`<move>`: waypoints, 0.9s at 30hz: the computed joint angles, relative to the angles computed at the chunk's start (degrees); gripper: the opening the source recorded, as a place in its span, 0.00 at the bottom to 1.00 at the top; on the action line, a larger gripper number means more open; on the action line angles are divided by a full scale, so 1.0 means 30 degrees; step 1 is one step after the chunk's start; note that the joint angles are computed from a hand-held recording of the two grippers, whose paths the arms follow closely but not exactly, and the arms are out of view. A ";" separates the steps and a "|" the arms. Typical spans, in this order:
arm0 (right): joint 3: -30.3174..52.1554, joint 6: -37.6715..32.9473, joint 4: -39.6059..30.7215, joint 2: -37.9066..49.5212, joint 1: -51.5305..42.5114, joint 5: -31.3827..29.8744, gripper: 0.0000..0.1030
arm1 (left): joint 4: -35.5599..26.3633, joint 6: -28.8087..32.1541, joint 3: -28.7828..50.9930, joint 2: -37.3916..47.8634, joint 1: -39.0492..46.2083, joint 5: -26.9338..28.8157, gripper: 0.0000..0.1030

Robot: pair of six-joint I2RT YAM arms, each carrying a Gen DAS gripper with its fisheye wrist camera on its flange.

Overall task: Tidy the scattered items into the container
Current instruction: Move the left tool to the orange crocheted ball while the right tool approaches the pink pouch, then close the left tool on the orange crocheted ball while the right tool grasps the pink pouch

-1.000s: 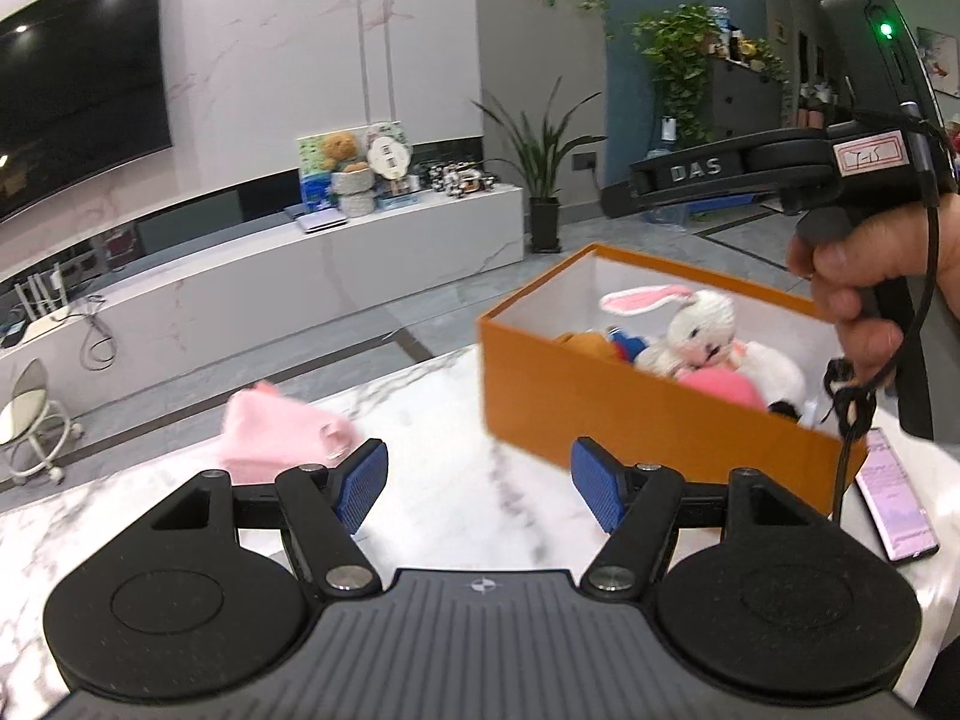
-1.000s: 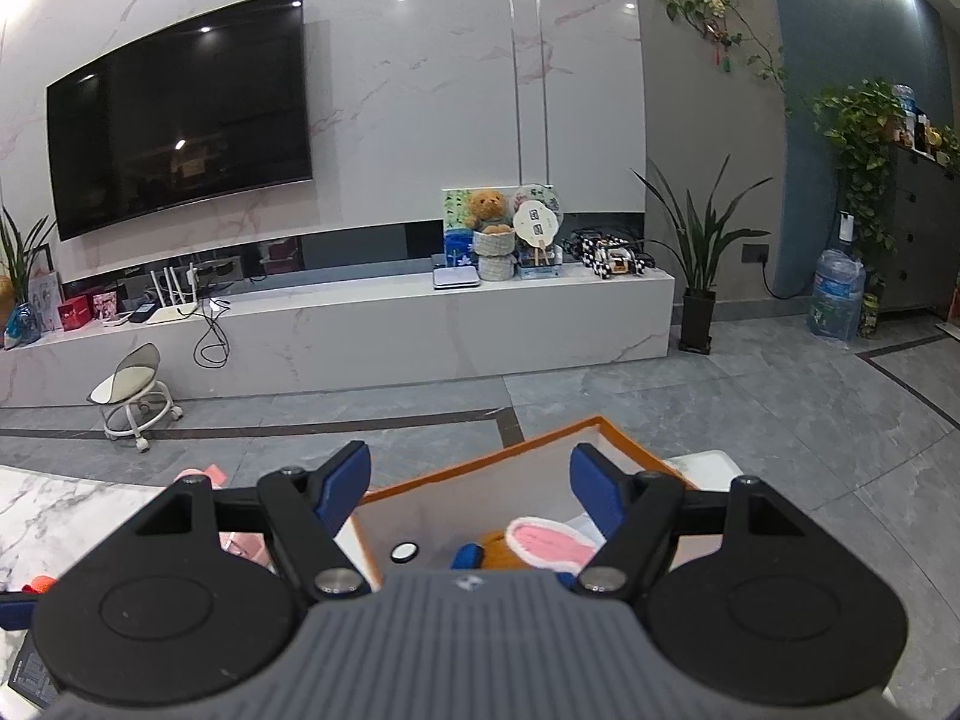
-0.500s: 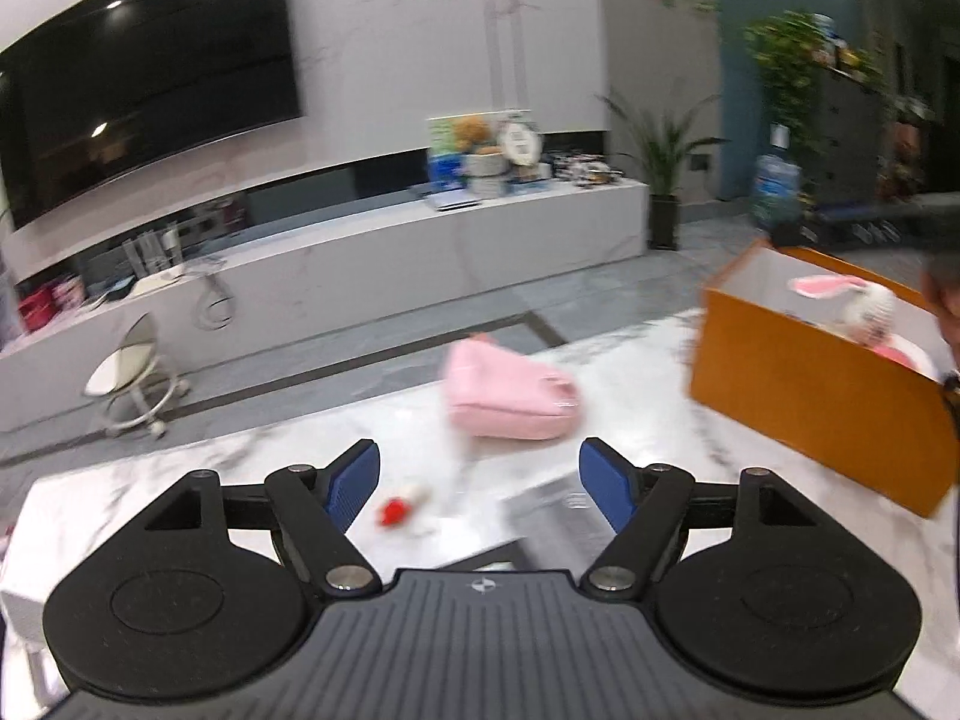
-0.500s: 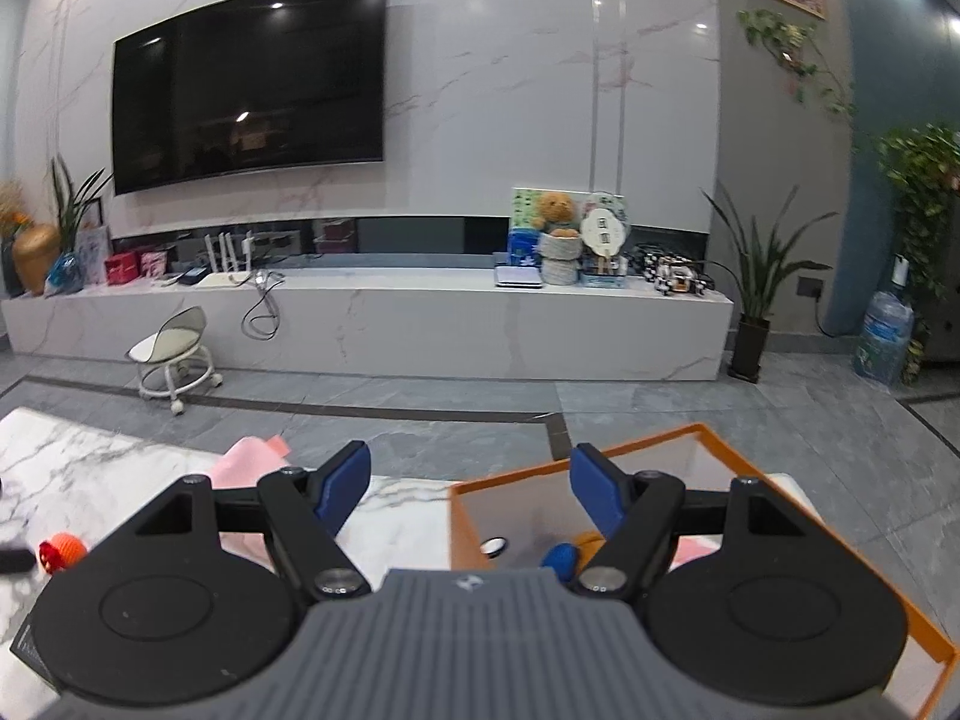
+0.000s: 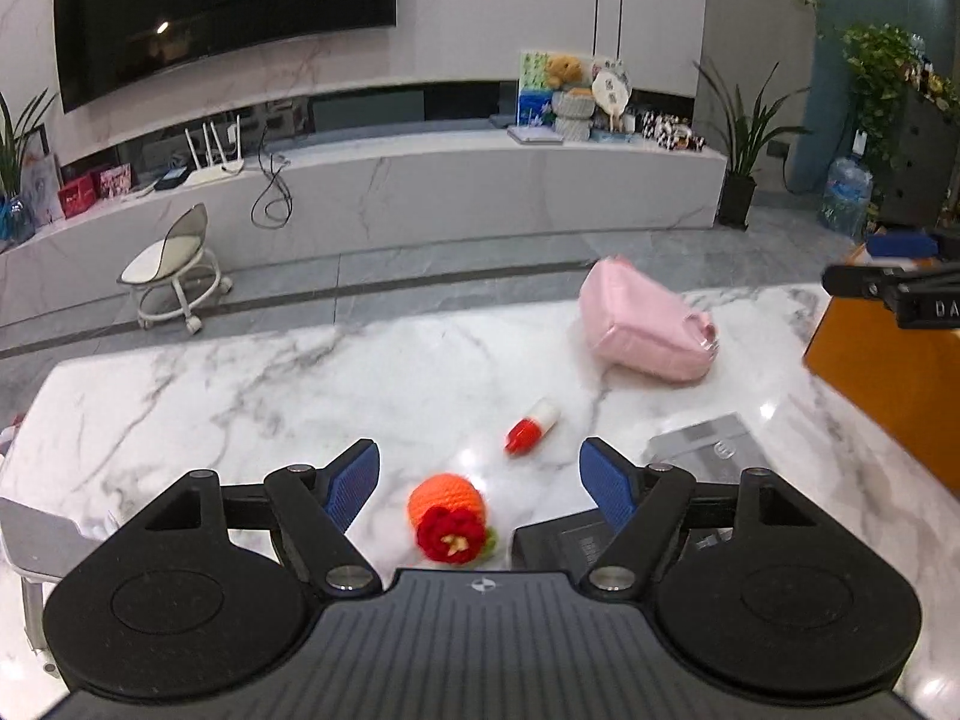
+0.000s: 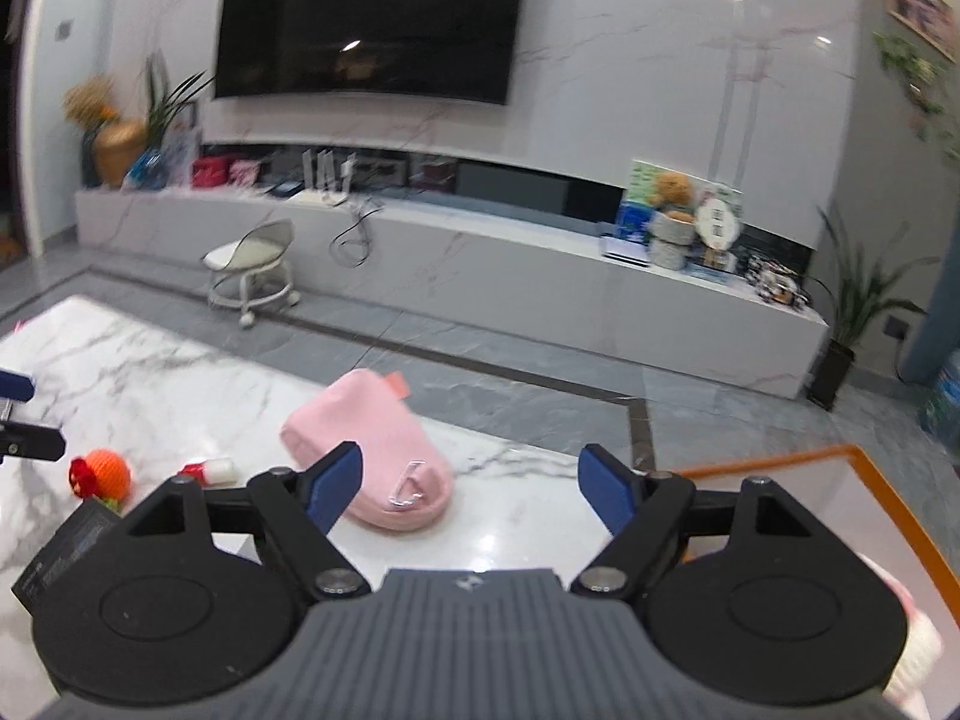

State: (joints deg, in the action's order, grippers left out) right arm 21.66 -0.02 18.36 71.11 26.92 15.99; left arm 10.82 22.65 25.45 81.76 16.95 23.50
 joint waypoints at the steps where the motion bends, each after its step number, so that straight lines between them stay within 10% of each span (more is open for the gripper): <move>1: 0.0443 -0.0218 0.0270 0.0843 0.0176 -0.0109 0.81 | 0.0153 0.0079 0.0124 0.0478 0.0065 -0.0124 0.84; 27: 1.4254 -0.4993 -0.6340 1.4767 -0.1919 -0.5341 0.94 | -0.1338 -0.1311 0.3247 0.5826 0.0622 0.0955 0.77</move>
State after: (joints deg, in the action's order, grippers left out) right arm 64.42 -15.00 -0.66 115.41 21.16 -0.04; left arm 6.80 18.72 35.19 99.24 18.82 26.37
